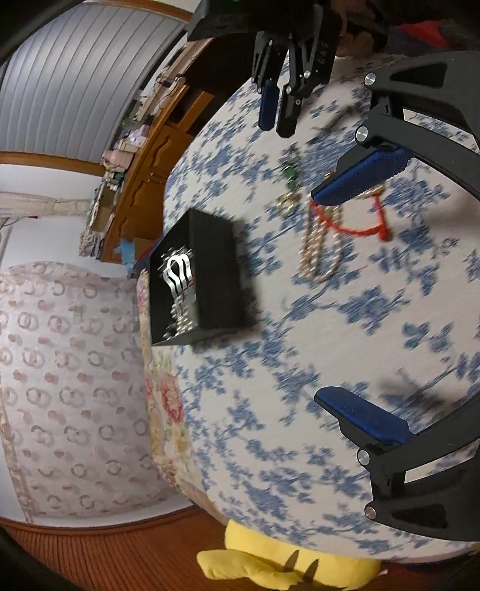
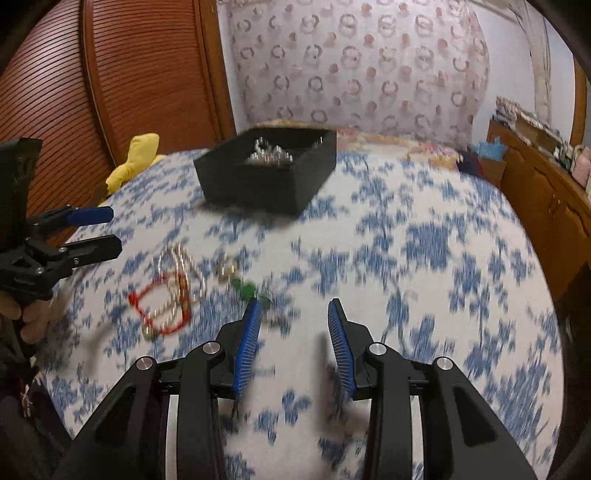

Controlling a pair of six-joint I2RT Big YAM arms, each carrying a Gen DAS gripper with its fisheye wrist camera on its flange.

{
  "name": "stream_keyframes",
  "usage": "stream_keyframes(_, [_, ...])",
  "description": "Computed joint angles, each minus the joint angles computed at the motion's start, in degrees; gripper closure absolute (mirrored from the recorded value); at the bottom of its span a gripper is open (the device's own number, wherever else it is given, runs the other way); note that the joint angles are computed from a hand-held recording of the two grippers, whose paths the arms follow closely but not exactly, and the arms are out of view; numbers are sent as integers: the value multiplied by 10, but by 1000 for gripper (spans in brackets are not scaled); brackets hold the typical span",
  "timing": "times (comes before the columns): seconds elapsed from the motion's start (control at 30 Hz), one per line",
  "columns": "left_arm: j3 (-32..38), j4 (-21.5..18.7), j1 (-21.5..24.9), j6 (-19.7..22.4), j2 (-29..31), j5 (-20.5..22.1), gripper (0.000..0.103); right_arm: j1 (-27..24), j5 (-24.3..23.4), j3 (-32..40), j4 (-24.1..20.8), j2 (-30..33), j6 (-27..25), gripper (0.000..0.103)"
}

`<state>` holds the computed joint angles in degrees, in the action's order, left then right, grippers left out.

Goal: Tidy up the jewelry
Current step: 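Grasp the red cord bracelet with the left tool while the right reaches for pearls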

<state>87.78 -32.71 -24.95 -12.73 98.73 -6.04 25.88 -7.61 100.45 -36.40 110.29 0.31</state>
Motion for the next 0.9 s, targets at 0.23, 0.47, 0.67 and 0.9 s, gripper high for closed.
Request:
stream_keyframes(0.23, [-21,3,-13,3,-7,27,19,10,13,-44,15,-26,-9,63])
stream_keyframes(0.47, [26,-52,-25,22,30,45,71,15,31,-58,34,-30,-17,63])
stream_keyframes(0.67, [53,-70,-32,31,51,21,83,16,35,-58,38,-30,-20,63])
stream_keyframes(0.9, [53,-66,-39,44,49,4,101,15,31,-62,41,-31,-13,63])
